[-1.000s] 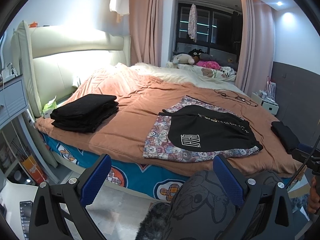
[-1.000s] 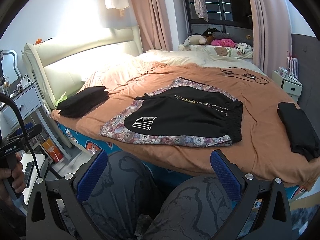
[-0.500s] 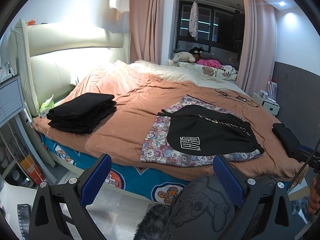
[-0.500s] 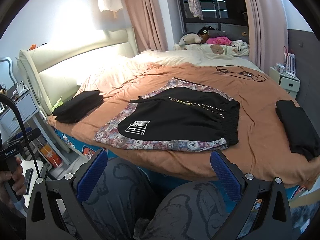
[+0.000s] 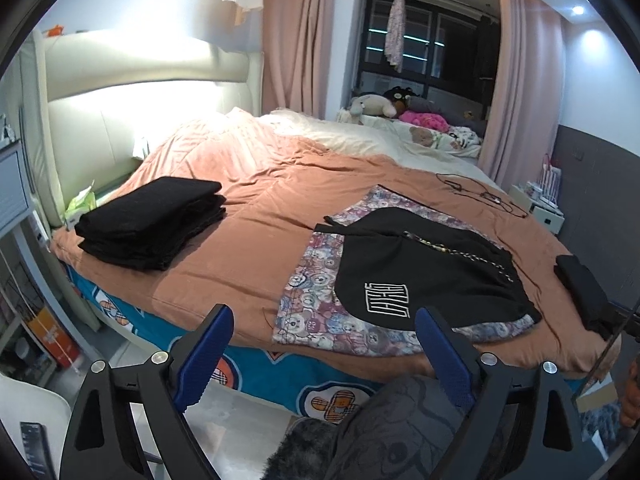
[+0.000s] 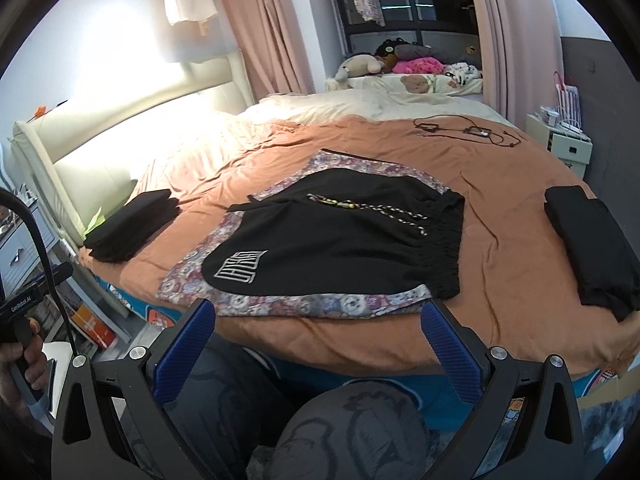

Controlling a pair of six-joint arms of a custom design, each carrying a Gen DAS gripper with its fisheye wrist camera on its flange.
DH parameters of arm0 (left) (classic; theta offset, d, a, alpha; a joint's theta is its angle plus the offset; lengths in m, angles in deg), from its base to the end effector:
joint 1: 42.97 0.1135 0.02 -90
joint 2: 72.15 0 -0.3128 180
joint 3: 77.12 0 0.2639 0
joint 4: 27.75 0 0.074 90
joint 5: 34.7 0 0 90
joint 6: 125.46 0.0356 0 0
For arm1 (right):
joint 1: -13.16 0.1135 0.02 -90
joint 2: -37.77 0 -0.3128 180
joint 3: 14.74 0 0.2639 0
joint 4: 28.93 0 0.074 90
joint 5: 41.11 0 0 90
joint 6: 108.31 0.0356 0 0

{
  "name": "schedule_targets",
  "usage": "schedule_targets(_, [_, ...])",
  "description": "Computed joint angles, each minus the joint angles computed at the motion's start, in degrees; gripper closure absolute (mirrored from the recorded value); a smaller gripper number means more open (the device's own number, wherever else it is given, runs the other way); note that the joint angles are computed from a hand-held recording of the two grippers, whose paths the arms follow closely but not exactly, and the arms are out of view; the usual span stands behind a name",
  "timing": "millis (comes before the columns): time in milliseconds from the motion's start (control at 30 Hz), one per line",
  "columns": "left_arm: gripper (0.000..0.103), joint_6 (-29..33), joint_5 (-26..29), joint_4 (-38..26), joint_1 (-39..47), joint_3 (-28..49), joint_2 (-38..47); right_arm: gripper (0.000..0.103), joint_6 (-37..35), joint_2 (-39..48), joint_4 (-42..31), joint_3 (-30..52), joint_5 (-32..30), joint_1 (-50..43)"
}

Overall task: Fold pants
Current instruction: 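Reach both grippers to the waistband of the black shorts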

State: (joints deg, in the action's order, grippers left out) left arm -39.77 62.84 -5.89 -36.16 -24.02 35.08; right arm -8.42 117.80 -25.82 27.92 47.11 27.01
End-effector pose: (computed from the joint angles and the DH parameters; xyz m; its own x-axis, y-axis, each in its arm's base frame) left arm 0.3577 0.0380 0.1401 -0.5281 -0.1381 -0.8379 -0.0472 0.9899 -0.1334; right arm 0.2581 0.0648 0.1997 -0.5838 0.0329 -0.8112 -0.1664 0.9731 0.1592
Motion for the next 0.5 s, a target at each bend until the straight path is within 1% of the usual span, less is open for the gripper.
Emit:
schedule_targets(133, [0.018, -1.48, 1.72, -4.08, 0.87, 5.22, 4.22, 0.0, -0.2, 3.03, 0.06, 2.26, -2.58, -3.34])
schedule_targets(367, [0.019, -3.52, 4.43, -10.17, 2.62, 13.46, 11.82, 0.0, 0.23, 8.9, 0.37, 5.94, -6.39, -8.49])
schedule_targets(500, [0.019, -5.2, 8.11, -13.13, 4.27, 17.58, 15.96, 0.0, 0.39, 12.53, 0.36, 8.32, -7.98, -11.14])
